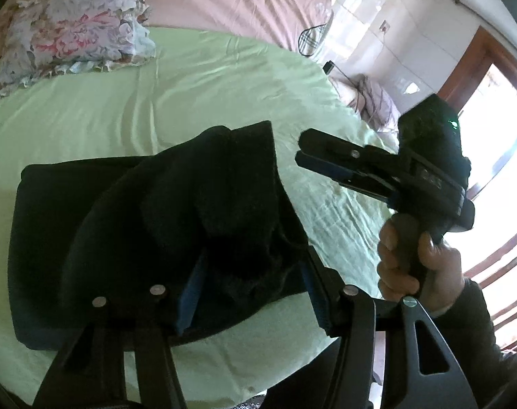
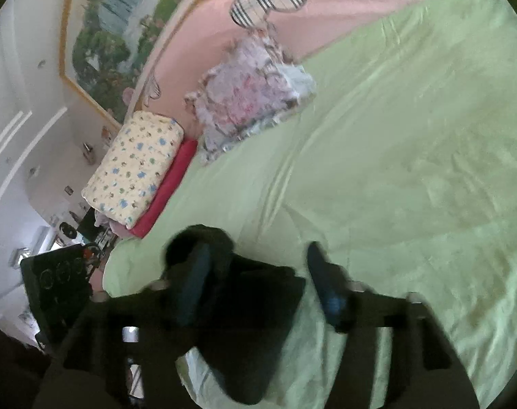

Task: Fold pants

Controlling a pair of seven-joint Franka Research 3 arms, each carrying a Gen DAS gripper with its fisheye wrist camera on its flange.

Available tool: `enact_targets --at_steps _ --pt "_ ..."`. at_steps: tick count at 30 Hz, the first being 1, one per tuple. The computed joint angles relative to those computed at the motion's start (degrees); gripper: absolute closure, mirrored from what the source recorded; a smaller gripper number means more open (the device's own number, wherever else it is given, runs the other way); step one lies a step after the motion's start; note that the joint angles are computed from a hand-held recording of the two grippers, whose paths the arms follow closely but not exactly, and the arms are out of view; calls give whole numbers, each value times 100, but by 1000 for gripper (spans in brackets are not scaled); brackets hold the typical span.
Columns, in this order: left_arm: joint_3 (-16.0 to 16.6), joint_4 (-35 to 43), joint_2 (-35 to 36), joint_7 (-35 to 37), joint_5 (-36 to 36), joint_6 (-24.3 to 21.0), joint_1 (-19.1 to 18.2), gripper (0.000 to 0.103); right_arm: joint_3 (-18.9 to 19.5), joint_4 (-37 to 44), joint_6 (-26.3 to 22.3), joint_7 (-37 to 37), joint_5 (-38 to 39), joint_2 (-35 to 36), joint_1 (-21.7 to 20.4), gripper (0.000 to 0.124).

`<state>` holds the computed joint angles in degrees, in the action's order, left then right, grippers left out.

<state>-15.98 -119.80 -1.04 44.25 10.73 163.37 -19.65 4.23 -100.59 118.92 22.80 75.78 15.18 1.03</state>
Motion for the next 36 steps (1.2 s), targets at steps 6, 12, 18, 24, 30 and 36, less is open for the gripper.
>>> enact_targets --at_steps 6,12,18,24,30,36 --pt "36 -360 -354 -74 -21 149 42 41 -52 -680 625 -107 87 -648 240 59" --pt "65 -844 -830 -653 248 165 256 40 -87 -1158 1442 10 38 -1075 618 52" --pt "163 -1272 -1224 -979 320 234 443 39 -123 -1527 1890 180 25 -1395 899 49" --pt "138 -1507 -1461 -1276 552 259 684 35 -109 -1824 2614 144 134 -1666 1169 45" --pt "185 -1712 -1617 -1457 620 300 823 34 -87 -2057 3342 155 205 -1853 1406 40" --pt "212 -1848 -1710 -1598 679 210 949 32 -62 -2155 3820 567 296 -1889 1584 37"
